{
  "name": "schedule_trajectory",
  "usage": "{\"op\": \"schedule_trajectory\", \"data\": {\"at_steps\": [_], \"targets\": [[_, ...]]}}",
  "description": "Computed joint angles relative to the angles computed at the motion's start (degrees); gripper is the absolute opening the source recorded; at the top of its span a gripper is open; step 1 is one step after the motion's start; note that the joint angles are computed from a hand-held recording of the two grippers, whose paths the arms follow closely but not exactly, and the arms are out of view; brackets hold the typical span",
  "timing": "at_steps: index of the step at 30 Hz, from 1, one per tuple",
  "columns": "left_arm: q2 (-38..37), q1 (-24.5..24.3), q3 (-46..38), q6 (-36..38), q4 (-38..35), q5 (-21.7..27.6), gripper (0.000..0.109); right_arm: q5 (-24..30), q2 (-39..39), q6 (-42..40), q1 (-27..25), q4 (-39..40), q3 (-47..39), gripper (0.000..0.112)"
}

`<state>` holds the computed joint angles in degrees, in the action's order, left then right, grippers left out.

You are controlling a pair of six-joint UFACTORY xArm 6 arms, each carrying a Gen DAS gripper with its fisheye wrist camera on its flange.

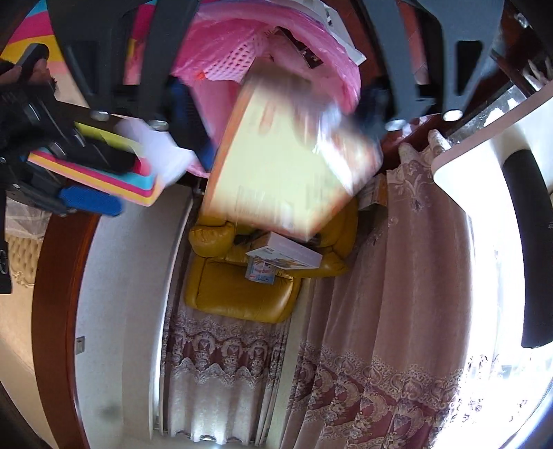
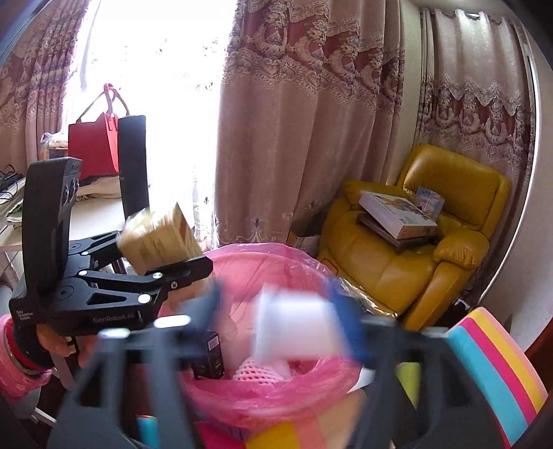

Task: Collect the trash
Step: 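Open both tools to drop the box and foam block into the bin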

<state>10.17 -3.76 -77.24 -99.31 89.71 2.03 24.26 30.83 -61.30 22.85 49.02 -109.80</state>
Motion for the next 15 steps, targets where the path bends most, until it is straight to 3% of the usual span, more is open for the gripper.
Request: {"op": "schedule_trajectory", "data": {"at_steps": [3, 12, 15], "targets": [[-0.74, -0.11, 0.31, -4.47, 4.17, 1.31, 0.085, -0.86, -2.26, -2.47, -0.64, 2.94, 3.50, 0.074], [-4.04, -1.95, 4.56, -2.65, 1.28, 3.74, 0.089, -8.03, -18.00, -13.54, -2.59, 12.77, 26.04, 0.077], [-3.86, -3.35, 4.71, 1.51, -2.86, 2.66, 0.089, -10.58, -23.37, -17.12, -3.66, 16.59, 33.55, 0.078]]}}
